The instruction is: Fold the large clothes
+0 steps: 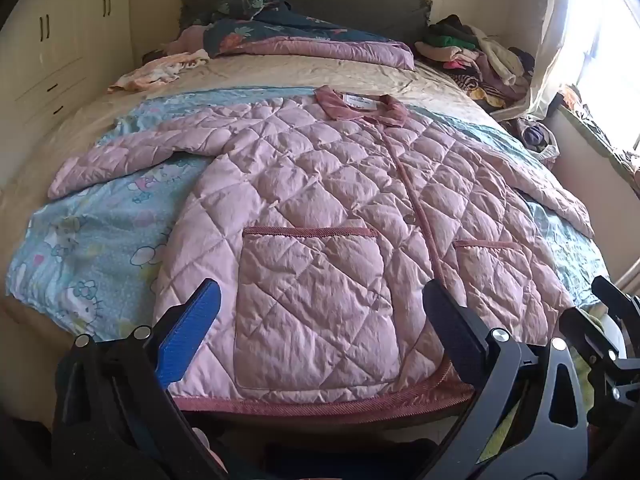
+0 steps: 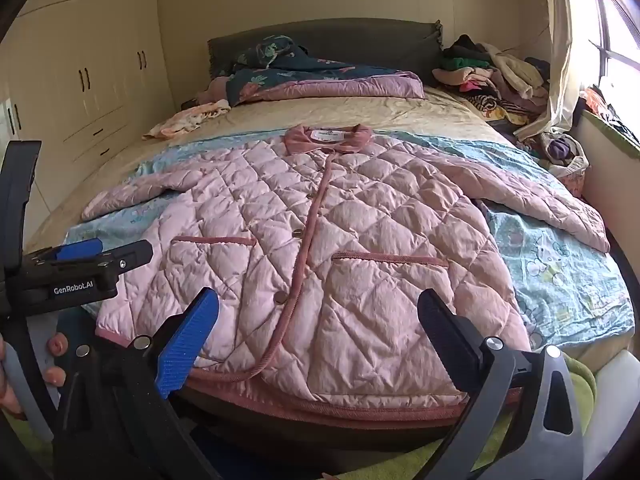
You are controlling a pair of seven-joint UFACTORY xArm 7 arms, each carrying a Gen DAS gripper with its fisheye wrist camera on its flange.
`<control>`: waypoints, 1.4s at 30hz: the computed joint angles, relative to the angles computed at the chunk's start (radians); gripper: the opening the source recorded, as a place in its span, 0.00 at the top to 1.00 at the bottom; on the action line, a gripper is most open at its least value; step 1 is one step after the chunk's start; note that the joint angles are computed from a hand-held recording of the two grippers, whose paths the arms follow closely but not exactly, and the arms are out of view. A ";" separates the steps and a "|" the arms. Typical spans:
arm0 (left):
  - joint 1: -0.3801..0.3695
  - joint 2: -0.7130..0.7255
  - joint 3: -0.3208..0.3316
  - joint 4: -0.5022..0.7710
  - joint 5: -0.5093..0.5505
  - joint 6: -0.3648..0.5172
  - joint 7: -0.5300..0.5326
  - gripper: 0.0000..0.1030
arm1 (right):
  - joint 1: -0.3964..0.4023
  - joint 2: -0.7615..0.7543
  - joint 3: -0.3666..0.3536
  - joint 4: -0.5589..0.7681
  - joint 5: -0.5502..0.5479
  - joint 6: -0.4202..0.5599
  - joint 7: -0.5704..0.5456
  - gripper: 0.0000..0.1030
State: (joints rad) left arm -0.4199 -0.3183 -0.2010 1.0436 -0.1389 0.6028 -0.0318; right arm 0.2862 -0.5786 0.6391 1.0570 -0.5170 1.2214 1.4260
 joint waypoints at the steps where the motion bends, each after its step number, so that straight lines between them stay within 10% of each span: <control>1: 0.000 -0.001 0.000 -0.003 0.000 -0.007 0.001 0.08 | 0.000 0.000 -0.001 0.000 0.002 0.000 0.002 0.04; 42: 0.000 0.001 0.000 0.002 0.002 0.004 0.003 0.08 | -0.015 -0.006 0.016 0.028 -0.003 0.039 0.002 0.04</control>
